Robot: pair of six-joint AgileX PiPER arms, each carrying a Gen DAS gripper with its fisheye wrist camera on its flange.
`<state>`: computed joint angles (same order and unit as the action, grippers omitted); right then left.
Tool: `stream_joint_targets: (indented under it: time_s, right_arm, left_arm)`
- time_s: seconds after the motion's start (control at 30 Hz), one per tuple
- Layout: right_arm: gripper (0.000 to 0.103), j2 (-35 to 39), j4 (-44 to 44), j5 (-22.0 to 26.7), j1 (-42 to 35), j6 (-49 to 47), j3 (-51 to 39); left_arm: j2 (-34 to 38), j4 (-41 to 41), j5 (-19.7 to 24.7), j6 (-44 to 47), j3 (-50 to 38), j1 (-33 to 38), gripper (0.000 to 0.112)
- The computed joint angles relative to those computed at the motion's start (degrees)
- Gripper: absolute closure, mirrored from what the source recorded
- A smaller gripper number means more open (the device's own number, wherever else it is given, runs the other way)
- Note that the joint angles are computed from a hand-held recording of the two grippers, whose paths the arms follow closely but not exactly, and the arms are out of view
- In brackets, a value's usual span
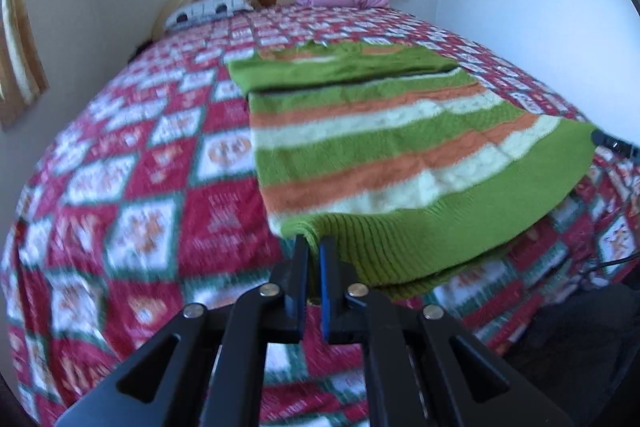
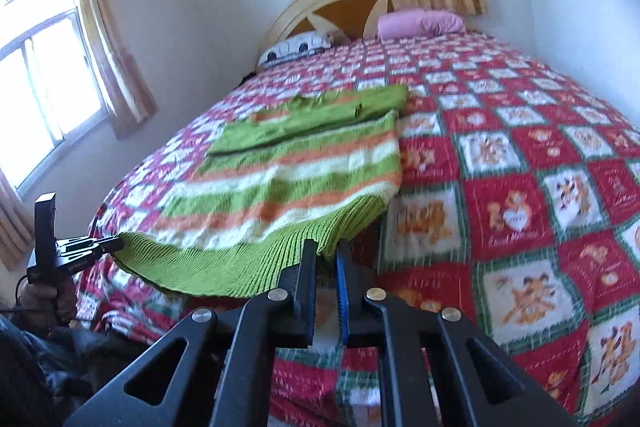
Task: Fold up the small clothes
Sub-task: 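Lift the hem with both grippers and fold it toward the collar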
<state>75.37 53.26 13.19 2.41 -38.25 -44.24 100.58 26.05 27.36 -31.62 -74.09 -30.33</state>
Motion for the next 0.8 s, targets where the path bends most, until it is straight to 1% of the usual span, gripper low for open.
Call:
stream_joint_targets:
  time_s: [0.07, 0.23, 0.3, 0.4, 0.53, 0.8]
  right_arm:
    - [0.095, 1.0, -1.9, -0.5, 0.3, 1.8, -1.4]
    - [0.096, 3.2, -4.9, 0.0, 0.0, 4.0, -6.2]
    - [0.096, 3.5, -5.6, 0.3, -0.2, 4.1, -8.1]
    - [0.096, 5.0, -6.9, 0.8, -0.2, 4.8, -11.5]
    - [0.096, 8.8, -9.3, 1.7, -0.8, 6.9, -18.0]
    - [0.096, 15.8, -13.1, 3.6, -1.5, 10.9, -29.4]
  left_arm:
    - [1.7, -1.6, 0.5, 1.5, -2.6, 1.1, 0.107]
    - [4.2, -6.5, 1.6, 5.6, -7.9, 3.2, 0.107]
    - [5.1, -9.6, 2.2, 8.2, -10.5, 4.1, 0.107]
    - [6.2, -8.4, 3.2, 7.6, -13.5, 4.4, 0.107]
    - [8.4, -9.5, 4.8, 8.7, -19.4, 5.4, 0.107]
    - [15.8, -12.2, 10.5, 12.6, -34.9, 7.2, 0.107]
